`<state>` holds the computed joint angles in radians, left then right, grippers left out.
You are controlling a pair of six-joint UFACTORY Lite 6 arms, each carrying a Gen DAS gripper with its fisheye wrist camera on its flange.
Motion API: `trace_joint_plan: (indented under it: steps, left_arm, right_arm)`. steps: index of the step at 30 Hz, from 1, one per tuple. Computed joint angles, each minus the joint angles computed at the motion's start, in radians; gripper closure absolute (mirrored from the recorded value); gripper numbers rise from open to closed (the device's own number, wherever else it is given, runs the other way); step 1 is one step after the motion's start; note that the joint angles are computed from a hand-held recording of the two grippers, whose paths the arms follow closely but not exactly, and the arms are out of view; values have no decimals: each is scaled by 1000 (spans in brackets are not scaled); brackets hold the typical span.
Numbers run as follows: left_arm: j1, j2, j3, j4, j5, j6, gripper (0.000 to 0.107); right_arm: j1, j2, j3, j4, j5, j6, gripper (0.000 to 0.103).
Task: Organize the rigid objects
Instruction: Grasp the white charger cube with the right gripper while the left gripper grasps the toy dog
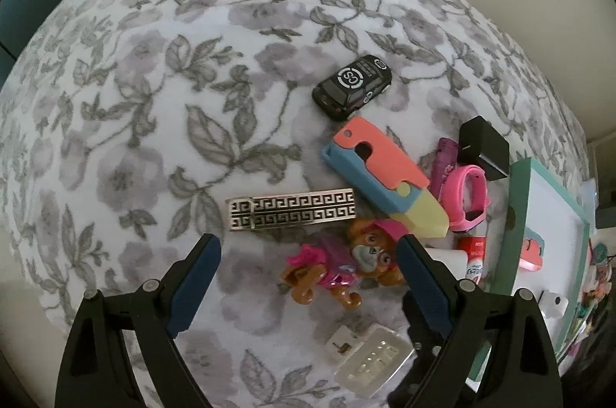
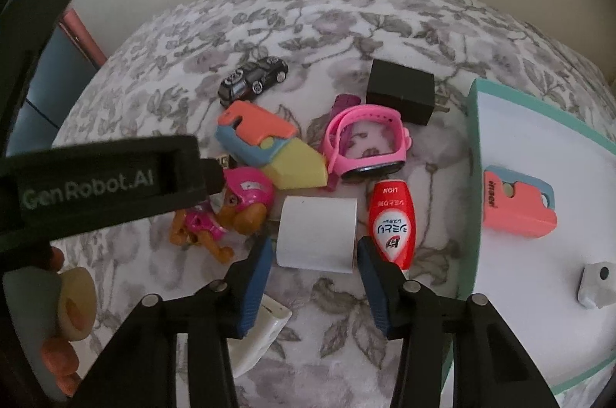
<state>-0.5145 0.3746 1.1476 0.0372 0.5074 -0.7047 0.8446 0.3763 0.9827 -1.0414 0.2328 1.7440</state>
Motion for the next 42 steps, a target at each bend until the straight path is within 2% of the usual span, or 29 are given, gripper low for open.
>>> trace_joint_plan:
  steps: [6, 14, 22, 24, 26, 36, 42]
  left_arm:
    - [29, 43, 6, -196, -68, 146, 14]
    - [-8, 139, 75, -185, -49, 134, 14]
    - [-24, 179, 75, -241, -85, 147, 15]
    - [-23, 168, 65, -255, -92, 163, 19]
    - [-23, 164, 61, -276, -102, 187, 29]
    - [-16, 94, 35, -219, -77, 147, 29]
    - [-27, 20, 15, -130, -63, 61, 29]
  right_arm:
    - [-12, 12, 0, 13, -16, -24, 57]
    - [-25, -8, -24, 36, -33, -46, 57]
    - [-40, -15, -36, 62, -55, -71, 57]
    - [-43, -13, -35, 70, -59, -79, 57]
    - [-42, -12, -34, 72, -59, -78, 57]
    - [-42, -15, -35, 85, -55, -89, 57]
    - [-37, -43, -54, 9, -58, -15, 57]
